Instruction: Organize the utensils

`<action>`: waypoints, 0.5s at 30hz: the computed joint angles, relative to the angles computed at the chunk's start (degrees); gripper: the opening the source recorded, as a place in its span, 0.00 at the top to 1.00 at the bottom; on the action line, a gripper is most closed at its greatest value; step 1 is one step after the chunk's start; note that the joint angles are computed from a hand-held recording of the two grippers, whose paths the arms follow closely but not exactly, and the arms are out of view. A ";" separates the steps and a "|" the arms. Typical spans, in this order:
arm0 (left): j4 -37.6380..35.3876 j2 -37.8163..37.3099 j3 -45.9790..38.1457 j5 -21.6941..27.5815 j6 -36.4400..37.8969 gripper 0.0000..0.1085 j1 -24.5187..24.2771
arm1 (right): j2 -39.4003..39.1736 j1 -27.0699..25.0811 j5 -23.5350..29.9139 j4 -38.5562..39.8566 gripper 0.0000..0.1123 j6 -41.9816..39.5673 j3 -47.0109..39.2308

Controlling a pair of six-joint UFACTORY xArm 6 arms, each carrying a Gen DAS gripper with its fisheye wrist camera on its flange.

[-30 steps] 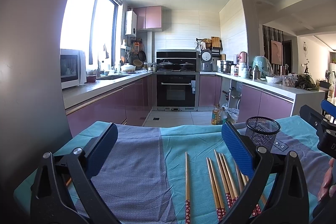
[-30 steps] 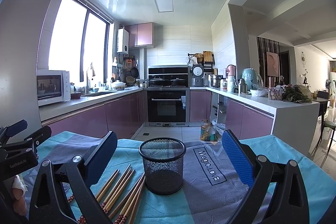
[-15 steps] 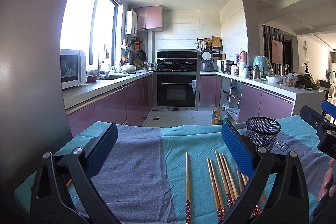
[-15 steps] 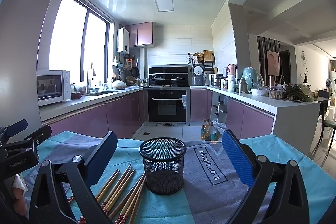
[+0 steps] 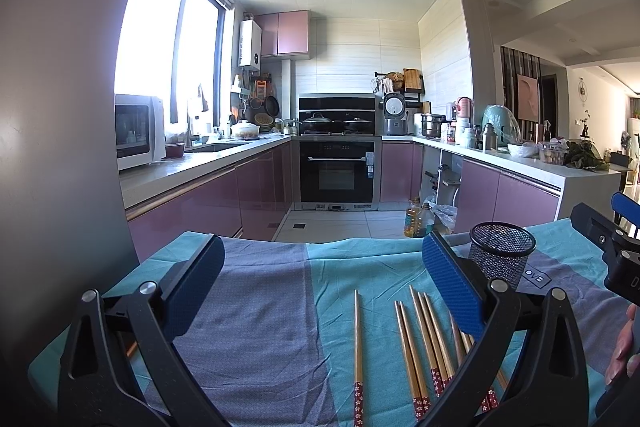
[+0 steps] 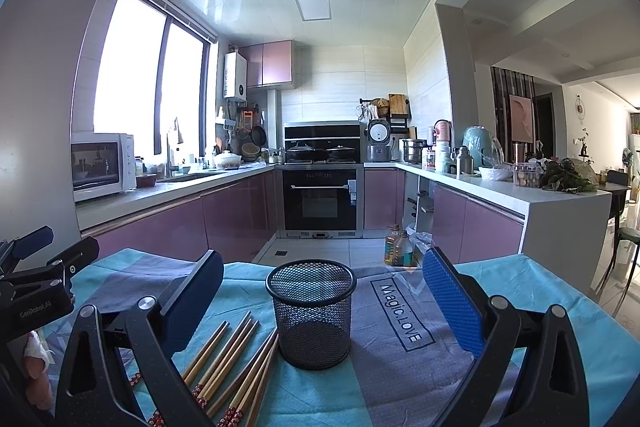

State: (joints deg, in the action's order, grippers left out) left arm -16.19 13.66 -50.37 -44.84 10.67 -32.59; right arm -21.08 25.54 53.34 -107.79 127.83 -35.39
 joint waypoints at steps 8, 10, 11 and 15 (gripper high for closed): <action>0.19 0.02 0.04 0.07 -0.17 0.10 0.08 | 0.39 -0.10 -0.26 -0.08 0.14 0.29 -0.23; 0.00 0.00 0.06 0.09 0.02 0.10 0.02 | 0.34 -0.21 -0.35 -0.11 0.14 0.16 -0.21; 0.05 0.00 0.00 0.18 -0.02 0.10 0.04 | 0.29 -0.27 -0.38 -0.15 0.14 0.19 -0.11; -0.05 -0.18 0.30 0.34 0.14 0.10 0.21 | 0.45 -0.74 -0.90 -0.47 0.14 0.55 -0.23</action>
State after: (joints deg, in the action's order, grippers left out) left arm -16.24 13.47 -50.07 -44.50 10.81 -32.39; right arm -20.63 24.80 52.45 -108.26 128.38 -35.62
